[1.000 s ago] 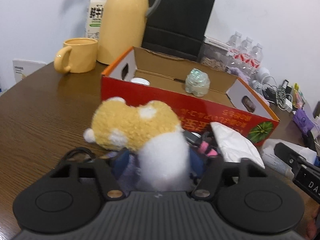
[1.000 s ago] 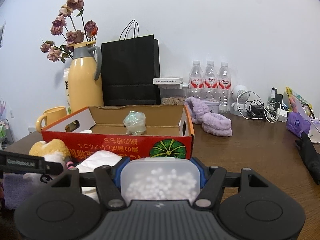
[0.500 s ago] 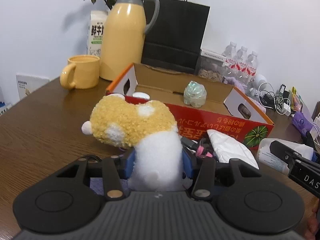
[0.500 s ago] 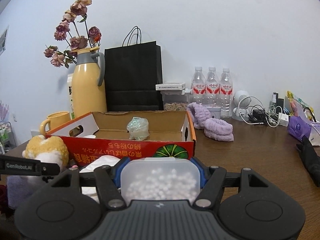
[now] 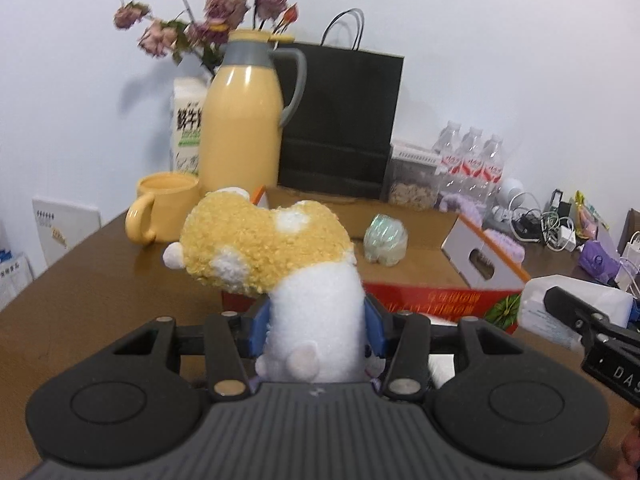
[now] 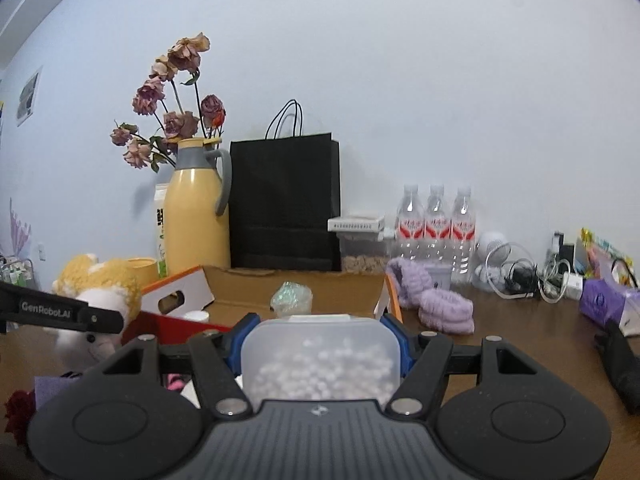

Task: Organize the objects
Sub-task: 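Carry both items to the box while the right gripper opens releasing the container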

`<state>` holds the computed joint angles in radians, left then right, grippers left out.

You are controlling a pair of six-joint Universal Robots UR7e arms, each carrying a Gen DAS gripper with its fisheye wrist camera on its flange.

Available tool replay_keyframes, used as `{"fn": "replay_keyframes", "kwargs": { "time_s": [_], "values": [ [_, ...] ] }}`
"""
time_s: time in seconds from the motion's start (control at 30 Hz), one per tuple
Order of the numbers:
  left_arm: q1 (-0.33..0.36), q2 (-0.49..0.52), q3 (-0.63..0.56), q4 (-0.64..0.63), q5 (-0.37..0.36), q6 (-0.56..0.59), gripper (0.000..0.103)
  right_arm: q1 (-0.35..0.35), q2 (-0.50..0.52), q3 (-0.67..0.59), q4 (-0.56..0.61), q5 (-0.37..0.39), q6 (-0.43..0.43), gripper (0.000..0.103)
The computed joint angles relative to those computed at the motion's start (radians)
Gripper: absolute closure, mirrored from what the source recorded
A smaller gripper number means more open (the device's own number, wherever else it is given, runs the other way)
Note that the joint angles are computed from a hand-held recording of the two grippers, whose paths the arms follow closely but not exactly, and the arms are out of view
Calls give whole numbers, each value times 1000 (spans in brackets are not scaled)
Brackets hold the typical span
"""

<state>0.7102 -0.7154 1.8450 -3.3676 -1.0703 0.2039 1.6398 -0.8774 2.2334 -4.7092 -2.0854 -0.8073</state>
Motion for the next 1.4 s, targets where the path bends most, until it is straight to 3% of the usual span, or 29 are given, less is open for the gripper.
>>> {"fn": "replay_keyframes", "kwargs": {
  "time_s": [0.4,0.73,1.0,1.1,1.13,1.17,1.2,1.23,1.4],
  "values": [
    [5,106,-208,61,-43,53,54,-5,-36,-157,163,60,-106,38],
    [40,251,-446,215,-56,55,54,-89,-20,-299,332,95,-43,38],
    [55,280,-480,258,-41,79,54,-123,-13,-301,388,89,-14,38],
    [52,282,-474,253,-27,80,44,-119,-28,-291,433,68,4,38],
    [51,282,-470,243,-26,83,31,-118,-36,-287,457,57,14,33],
    [51,281,-465,224,-29,84,10,-115,-42,-285,483,39,26,26],
    [52,281,-461,203,-35,83,0,-114,-45,-285,498,26,37,7],
    [51,283,-455,171,-35,83,0,-115,-45,-283,497,26,42,0],
    [47,281,-459,182,-25,75,0,-112,-45,-283,488,17,51,0]
  ]
}}
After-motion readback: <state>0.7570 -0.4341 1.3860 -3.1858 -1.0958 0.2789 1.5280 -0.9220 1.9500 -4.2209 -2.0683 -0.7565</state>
